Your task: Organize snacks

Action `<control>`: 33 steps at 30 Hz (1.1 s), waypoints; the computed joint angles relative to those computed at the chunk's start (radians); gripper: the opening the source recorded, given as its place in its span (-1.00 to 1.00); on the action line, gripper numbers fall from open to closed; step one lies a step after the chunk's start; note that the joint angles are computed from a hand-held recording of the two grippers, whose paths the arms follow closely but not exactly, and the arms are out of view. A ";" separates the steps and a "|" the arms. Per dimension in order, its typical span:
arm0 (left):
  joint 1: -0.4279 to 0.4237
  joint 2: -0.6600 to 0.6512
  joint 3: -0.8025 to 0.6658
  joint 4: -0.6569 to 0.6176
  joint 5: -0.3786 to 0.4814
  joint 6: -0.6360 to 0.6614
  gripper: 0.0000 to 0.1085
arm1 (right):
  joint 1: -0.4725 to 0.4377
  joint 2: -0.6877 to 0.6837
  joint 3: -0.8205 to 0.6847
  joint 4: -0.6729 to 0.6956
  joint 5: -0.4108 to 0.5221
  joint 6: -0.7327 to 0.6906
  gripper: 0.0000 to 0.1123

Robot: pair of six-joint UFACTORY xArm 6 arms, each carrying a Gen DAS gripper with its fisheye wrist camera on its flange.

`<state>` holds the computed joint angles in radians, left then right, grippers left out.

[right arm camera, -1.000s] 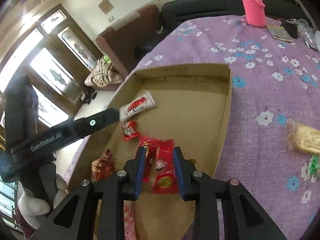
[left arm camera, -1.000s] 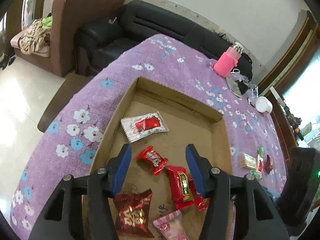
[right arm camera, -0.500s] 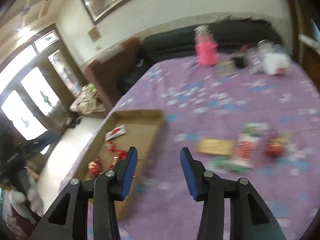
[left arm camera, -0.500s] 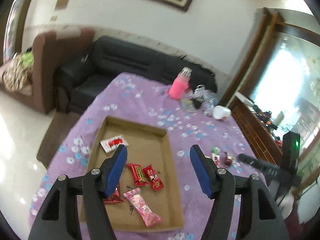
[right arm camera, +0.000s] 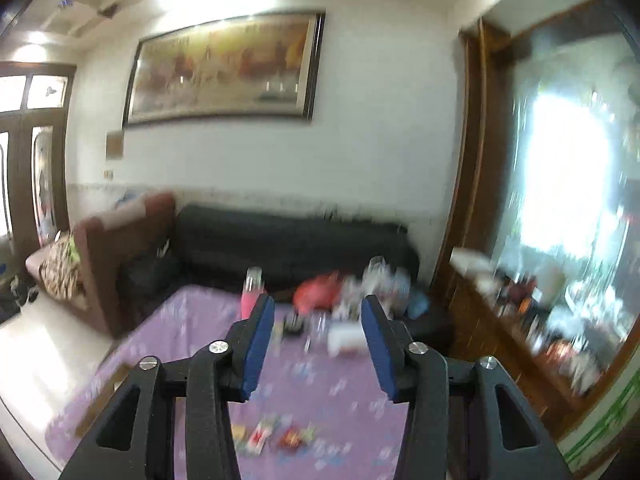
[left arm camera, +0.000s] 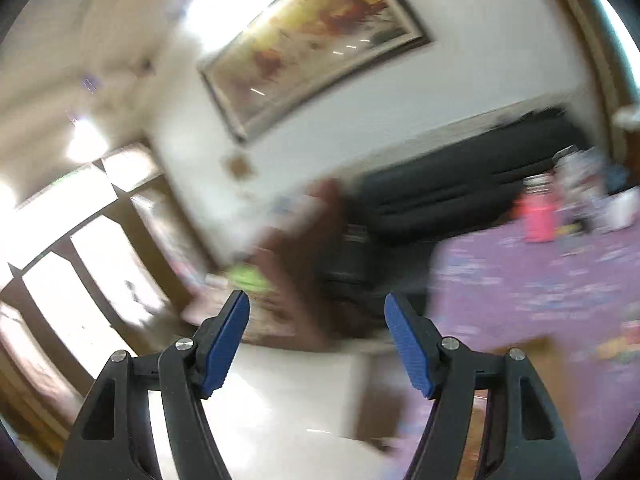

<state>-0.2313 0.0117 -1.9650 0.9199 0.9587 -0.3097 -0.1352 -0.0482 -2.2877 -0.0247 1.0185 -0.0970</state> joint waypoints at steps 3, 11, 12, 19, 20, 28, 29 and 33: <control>-0.027 0.072 -0.109 0.073 0.042 -0.002 0.56 | -0.028 0.033 -0.068 0.070 -0.073 -0.037 0.48; -0.098 0.148 -0.012 -0.713 0.007 0.233 0.56 | -0.054 -0.219 0.715 0.423 -0.087 -0.257 0.54; -0.099 0.167 0.002 -0.817 0.002 0.280 0.56 | -0.046 -0.219 0.819 0.462 -0.120 -0.283 0.54; -0.210 0.438 -0.099 -1.102 0.058 0.411 0.20 | -0.037 -0.003 1.050 0.615 -0.243 -0.248 0.07; -0.224 0.481 -0.130 -1.098 0.072 0.409 0.18 | -0.029 0.037 1.044 0.624 -0.272 -0.237 0.07; -0.270 0.700 -0.328 -0.951 0.100 0.453 0.18 | 0.019 0.188 0.913 0.560 -0.304 -0.174 0.07; -0.270 0.725 -0.364 -0.945 0.117 0.464 0.18 | 0.031 0.210 0.889 0.536 -0.304 -0.160 0.07; -0.271 0.829 -0.528 -0.925 0.197 0.503 0.18 | 0.080 0.222 0.909 0.333 -0.390 -0.037 -0.32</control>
